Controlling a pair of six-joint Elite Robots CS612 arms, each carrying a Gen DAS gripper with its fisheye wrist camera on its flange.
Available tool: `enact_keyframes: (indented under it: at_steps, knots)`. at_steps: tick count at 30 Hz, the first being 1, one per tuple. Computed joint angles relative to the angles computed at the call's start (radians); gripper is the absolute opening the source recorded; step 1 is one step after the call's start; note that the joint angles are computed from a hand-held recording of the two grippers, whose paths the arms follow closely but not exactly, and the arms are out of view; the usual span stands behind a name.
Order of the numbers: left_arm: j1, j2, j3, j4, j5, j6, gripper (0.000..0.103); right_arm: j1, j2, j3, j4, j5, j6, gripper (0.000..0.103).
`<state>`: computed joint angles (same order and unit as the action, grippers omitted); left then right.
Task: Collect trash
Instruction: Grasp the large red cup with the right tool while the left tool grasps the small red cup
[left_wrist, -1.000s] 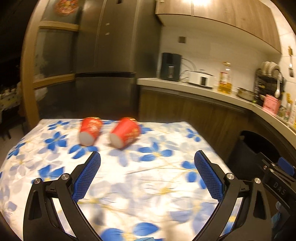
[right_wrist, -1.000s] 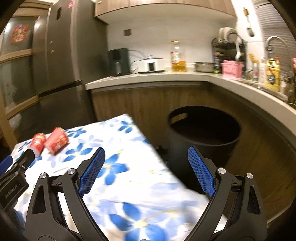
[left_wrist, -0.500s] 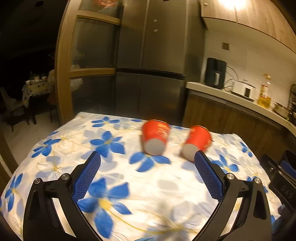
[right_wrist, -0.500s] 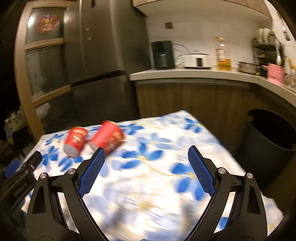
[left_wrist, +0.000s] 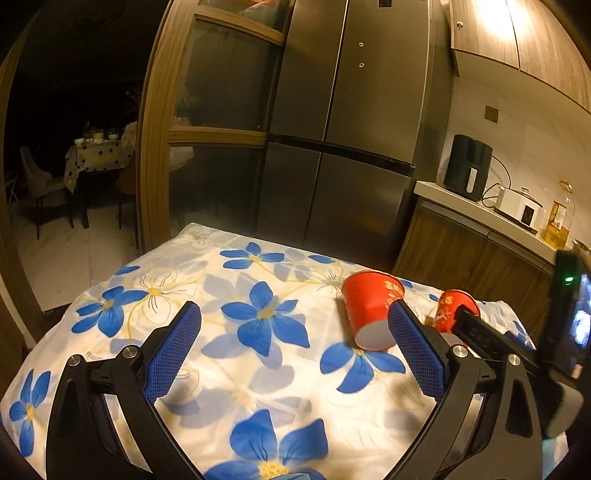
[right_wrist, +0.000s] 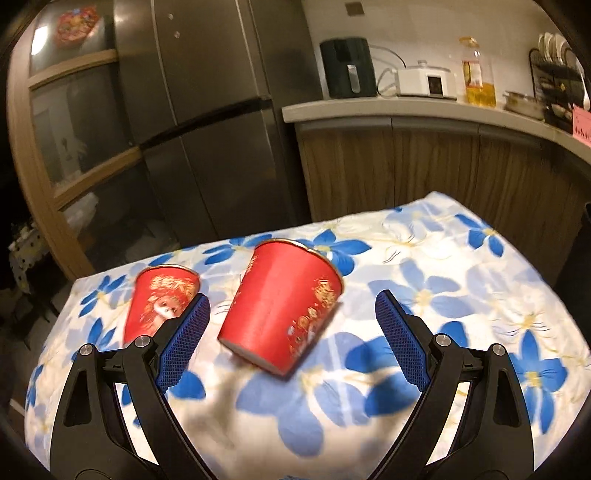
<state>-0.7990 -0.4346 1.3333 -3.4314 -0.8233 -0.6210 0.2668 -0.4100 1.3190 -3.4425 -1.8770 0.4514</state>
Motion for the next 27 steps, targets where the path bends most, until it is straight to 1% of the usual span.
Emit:
enact_keyframes:
  at_steps: [4, 9, 11, 12, 13, 14, 16, 19, 23, 27]
  knots:
    - [0.008, 0.005, -0.011, 0.003, -0.012, 0.001, 0.097, -0.006, 0.018, -0.045, 0.064, 0.031, 0.043, 0.09]
    - [0.015, 0.012, -0.032, 0.02, -0.036, 0.0, 0.097, -0.01, 0.029, -0.075, 0.114, 0.037, 0.062, 0.09]
    - [0.016, 0.015, -0.041, 0.022, -0.042, 0.011, 0.097, -0.012, 0.03, -0.076, 0.128, 0.048, 0.072, 0.084]
    - [0.015, 0.018, -0.045, 0.023, -0.043, 0.017, 0.097, -0.014, 0.029, -0.075, 0.134, 0.056, 0.079, 0.077]
    - [0.016, 0.019, -0.049, 0.023, -0.045, 0.022, 0.097, -0.017, 0.028, -0.073, 0.146, 0.063, 0.084, 0.073]
    - [0.015, 0.021, -0.052, 0.023, -0.049, 0.029, 0.097, -0.018, 0.026, -0.071, 0.15, 0.07, 0.088, 0.073]
    - [0.014, 0.025, -0.062, 0.026, -0.055, 0.041, 0.097, -0.02, 0.024, -0.063, 0.133, 0.076, 0.082, 0.068]
    - [0.015, 0.033, -0.08, 0.038, -0.075, 0.062, 0.097, -0.02, 0.016, -0.043, 0.11, 0.069, 0.058, 0.063]
    - [0.016, 0.059, -0.139, 0.064, -0.109, 0.106, 0.097, -0.03, -0.008, 0.022, 0.035, 0.054, 0.06, 0.062]
    - [0.019, 0.094, -0.219, 0.134, -0.135, 0.129, 0.097, -0.038, -0.03, 0.084, -0.038, 0.046, 0.058, 0.062]
